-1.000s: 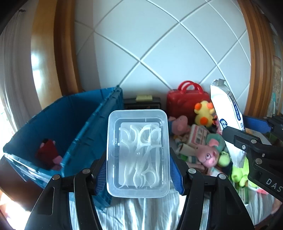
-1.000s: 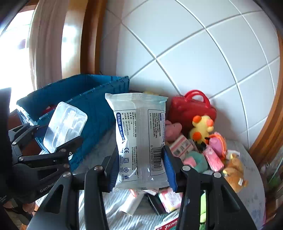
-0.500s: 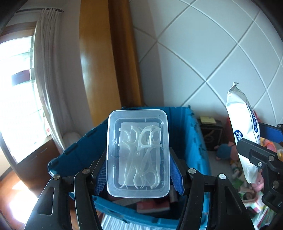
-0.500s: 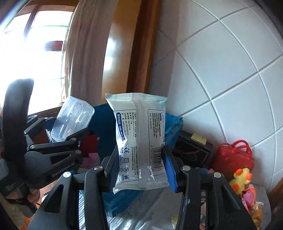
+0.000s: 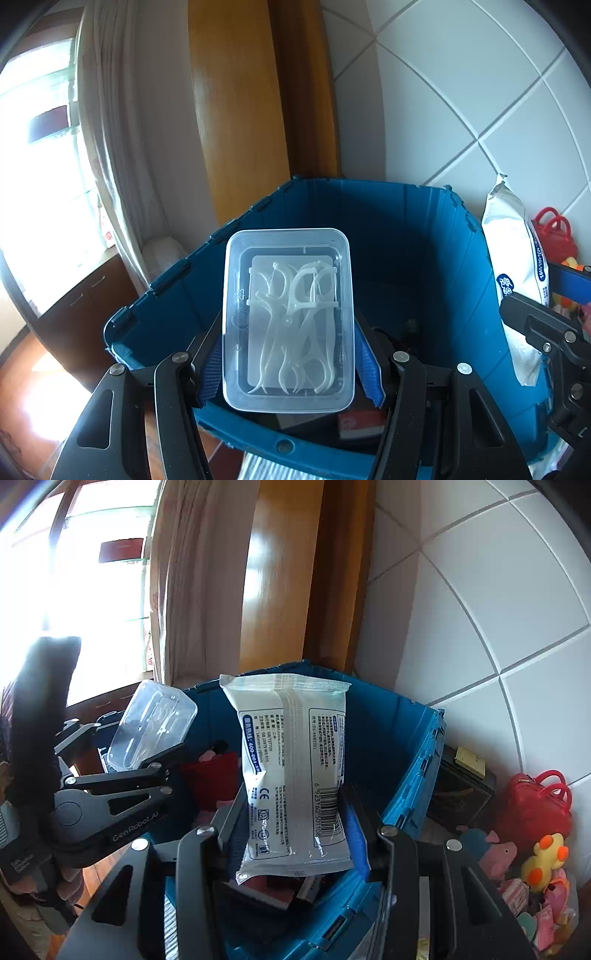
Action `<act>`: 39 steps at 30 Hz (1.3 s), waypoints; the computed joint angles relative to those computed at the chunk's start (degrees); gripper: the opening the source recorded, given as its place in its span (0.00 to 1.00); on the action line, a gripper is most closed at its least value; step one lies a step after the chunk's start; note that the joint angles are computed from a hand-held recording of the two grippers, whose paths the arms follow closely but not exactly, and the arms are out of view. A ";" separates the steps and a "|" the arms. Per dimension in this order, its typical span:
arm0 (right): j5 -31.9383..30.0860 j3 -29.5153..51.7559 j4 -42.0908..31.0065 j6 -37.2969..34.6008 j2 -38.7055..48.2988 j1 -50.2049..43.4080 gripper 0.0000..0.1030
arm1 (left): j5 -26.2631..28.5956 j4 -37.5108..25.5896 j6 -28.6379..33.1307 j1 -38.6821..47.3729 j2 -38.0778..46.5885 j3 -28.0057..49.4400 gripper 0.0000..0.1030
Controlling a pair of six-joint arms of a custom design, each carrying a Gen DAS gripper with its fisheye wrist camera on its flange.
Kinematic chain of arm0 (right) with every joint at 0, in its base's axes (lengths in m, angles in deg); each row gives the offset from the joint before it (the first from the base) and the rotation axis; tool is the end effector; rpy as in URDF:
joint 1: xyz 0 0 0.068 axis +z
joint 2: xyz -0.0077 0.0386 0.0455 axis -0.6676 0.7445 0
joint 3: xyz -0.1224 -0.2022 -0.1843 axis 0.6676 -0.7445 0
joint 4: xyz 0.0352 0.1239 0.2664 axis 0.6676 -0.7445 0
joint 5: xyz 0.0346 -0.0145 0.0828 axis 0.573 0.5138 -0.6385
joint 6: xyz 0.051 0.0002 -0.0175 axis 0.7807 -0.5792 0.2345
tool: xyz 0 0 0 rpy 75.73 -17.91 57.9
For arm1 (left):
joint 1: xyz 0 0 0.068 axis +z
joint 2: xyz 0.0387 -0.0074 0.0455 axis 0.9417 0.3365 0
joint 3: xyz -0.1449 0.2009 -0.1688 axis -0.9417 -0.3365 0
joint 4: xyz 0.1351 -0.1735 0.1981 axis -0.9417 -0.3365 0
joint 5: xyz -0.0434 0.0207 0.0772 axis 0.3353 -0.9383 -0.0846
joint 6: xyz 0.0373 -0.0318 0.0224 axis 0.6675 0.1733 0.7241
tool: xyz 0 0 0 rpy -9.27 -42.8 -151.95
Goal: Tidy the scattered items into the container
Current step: 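Open both tools to drop the tray and wipes pack into the crate, then move both tools back from the crate toward the pile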
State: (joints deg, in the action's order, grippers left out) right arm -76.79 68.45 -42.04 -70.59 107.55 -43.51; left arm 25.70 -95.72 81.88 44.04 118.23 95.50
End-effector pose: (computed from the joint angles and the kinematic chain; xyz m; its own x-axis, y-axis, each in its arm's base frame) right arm 0.2590 -0.0046 0.4666 -0.4950 -0.1778 -0.8505 -0.1373 0.9825 -0.1255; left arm 0.3125 -0.1424 0.4458 -0.5081 0.1529 -0.8476 0.1480 0.9850 0.0889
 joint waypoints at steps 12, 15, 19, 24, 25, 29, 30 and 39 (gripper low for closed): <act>2.51 0.34 2.26 1.09 1.57 -2.24 0.86 | 1.83 -1.38 -1.76 -0.09 3.30 2.46 0.91; 3.07 0.04 2.56 1.04 0.21 -1.96 0.87 | 1.40 -1.47 -2.41 -1.03 2.52 1.41 0.91; 2.49 0.52 1.50 1.14 -0.23 -2.40 0.87 | 2.11 -1.84 -1.86 -0.64 2.01 1.19 0.91; 2.75 0.50 0.24 0.88 -0.33 -1.81 0.87 | 2.17 -3.36 -1.86 -1.11 1.53 1.51 0.91; 2.96 0.47 0.01 0.83 -0.35 -1.59 0.87 | 2.24 -3.78 -1.83 -1.13 1.53 1.59 0.91; 3.63 0.12 -0.91 0.73 -0.77 -0.85 0.87 | 2.70 -5.83 -2.00 -1.21 1.70 2.13 0.91; 3.69 0.03 -1.19 0.75 -0.93 -0.77 0.87 | 2.96 -6.28 -2.05 -1.24 1.66 2.14 0.91; 3.23 -0.97 -3.55 1.19 -3.60 -2.16 0.87 | 2.60 -8.92 -2.92 -3.06 0.92 2.24 0.91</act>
State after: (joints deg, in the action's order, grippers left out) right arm -73.57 67.48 -45.59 -69.39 103.95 -45.67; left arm 28.29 -104.64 78.96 40.97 119.15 97.74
